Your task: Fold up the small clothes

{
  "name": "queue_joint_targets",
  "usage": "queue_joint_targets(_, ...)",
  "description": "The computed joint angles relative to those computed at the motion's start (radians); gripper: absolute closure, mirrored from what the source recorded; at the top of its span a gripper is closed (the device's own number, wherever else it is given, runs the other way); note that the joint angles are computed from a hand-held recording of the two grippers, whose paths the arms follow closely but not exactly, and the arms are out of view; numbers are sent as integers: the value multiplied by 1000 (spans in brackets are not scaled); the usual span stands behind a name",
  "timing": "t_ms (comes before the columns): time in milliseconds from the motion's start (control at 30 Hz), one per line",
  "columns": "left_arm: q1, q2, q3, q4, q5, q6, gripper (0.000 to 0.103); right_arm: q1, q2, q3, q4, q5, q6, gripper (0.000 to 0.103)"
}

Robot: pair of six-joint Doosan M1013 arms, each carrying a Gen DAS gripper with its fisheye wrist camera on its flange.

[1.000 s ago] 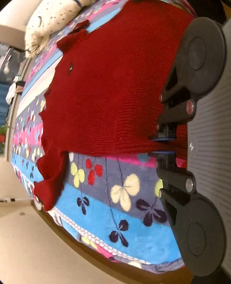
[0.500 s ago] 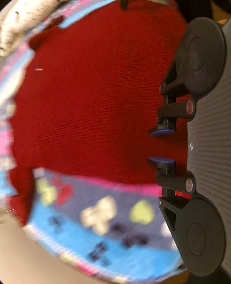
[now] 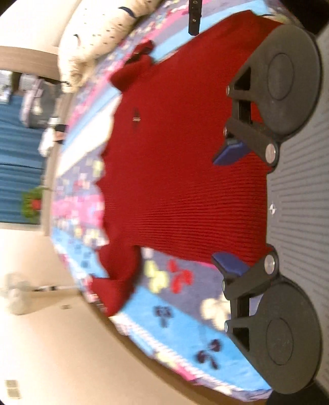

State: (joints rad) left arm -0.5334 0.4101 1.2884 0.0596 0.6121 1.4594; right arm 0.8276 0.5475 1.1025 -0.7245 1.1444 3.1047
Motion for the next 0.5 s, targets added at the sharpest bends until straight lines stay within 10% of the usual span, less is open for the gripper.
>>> queue_joint_targets(133,-15,-11,11,116,-108,-89,18,3,-8,35,-173,-55,153,48)
queue_joint_targets(500,-4,76,-143,211,-90,-223,17,-5,32,-23,-310,-71,172,44)
